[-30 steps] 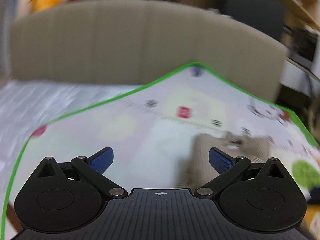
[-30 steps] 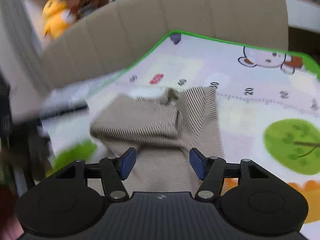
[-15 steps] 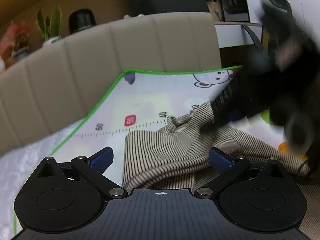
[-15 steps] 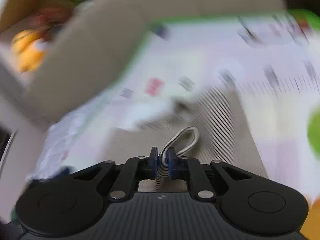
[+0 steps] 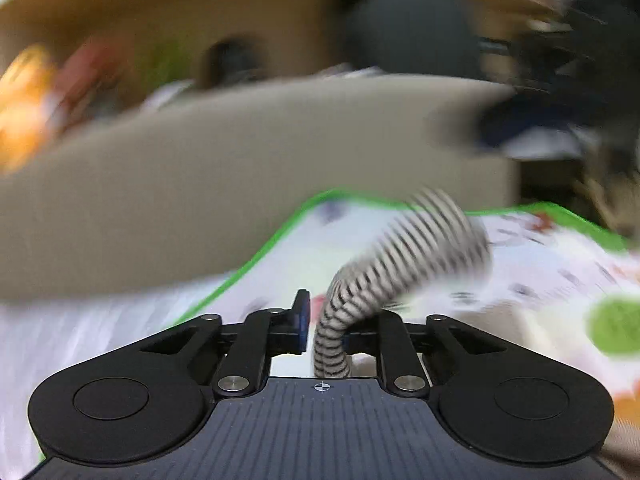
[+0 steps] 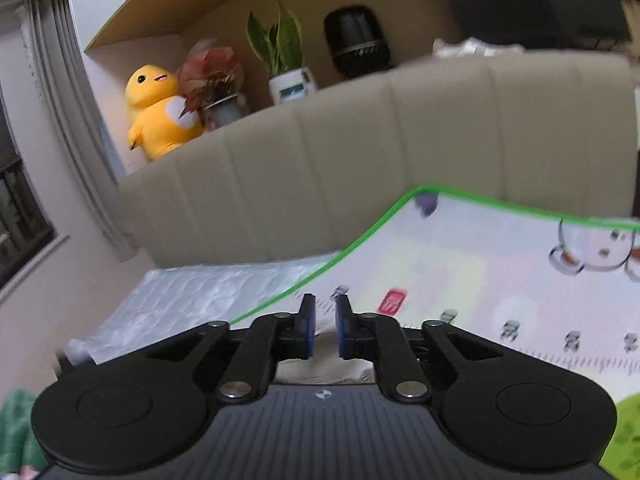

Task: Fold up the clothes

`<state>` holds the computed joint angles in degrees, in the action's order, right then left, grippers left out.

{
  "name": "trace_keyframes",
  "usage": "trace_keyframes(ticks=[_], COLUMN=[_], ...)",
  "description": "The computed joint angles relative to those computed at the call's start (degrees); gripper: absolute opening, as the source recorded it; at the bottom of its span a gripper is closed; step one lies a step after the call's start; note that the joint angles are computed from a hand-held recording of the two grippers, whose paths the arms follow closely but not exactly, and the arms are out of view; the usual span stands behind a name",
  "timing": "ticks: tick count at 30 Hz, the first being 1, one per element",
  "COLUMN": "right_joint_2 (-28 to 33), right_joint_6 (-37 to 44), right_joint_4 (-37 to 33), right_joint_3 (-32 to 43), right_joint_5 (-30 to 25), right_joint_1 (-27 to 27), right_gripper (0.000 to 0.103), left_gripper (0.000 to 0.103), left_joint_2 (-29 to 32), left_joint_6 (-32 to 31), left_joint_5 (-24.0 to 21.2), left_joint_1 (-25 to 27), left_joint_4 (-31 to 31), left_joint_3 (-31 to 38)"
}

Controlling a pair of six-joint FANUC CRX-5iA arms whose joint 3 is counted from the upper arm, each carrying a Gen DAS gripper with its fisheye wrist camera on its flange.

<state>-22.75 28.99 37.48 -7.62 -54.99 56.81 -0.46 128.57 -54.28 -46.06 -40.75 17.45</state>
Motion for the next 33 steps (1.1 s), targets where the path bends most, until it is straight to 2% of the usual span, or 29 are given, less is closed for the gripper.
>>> trace_keyframes(ticks=[1,3,5,8,10,14,20,25,28,32,33], right_joint_2=[0.6,2.2,4.0,6.6,8.2,9.5,6.9,3.7,3.8,5.7,6.8], right_joint_6=[1.3,5.3,10.7,20.9,26.9,35.6,40.4,37.5,40.0,40.9,39.4], right_joint_4=[0.1,0.3,0.4,-0.2,-0.2,0.9,10.1,11.7,15.2,24.4,23.8], right_joint_3=[-0.4,-1.4,-2.9,-4.8,-5.8,-7.7,-15.3,-16.8,-18.8,-23.8,-22.9], right_joint_5=[-0.8,-2.6,-4.0,-2.8,-1.8,-1.8,-3.4,-3.5,-3.7,1.2,1.9], right_joint_1=[0.2,1.5,3.1,5.2,6.4,8.2,10.4,11.7,11.7,9.5,8.8], right_gripper=[0.034,0.037,0.044,0.053,0.054,0.054,0.054,0.050,0.050,0.049,0.046], left_gripper=[0.013,0.012,0.011,0.011,0.011,0.011,0.011,0.011,0.011,0.011,0.011], left_joint_2=[-0.5,-2.1,-3.3,-3.8,-4.8,-3.5,-2.4,-0.9,-0.7,-0.4,0.0], left_joint_6=[2.7,7.8,13.1,18.2,20.0,23.6,22.6,22.5,23.5,25.7,25.7], left_joint_5=[-1.4,-2.5,-4.0,-6.5,-4.6,-7.4,-6.5,-7.9,-9.5,-11.1,-11.7], left_joint_1=[2.8,9.6,12.9,13.7,15.8,13.7,15.1,13.9,13.5,12.1,11.5], left_joint_4=[2.0,7.4,7.0,2.5,3.5,-3.0,-0.9,-2.0,-2.8,-4.6,-5.4], left_joint_3=[-0.3,-2.1,-3.2,-3.0,-5.0,-4.6,-4.3,-2.5,-1.9,-1.1,-0.8])
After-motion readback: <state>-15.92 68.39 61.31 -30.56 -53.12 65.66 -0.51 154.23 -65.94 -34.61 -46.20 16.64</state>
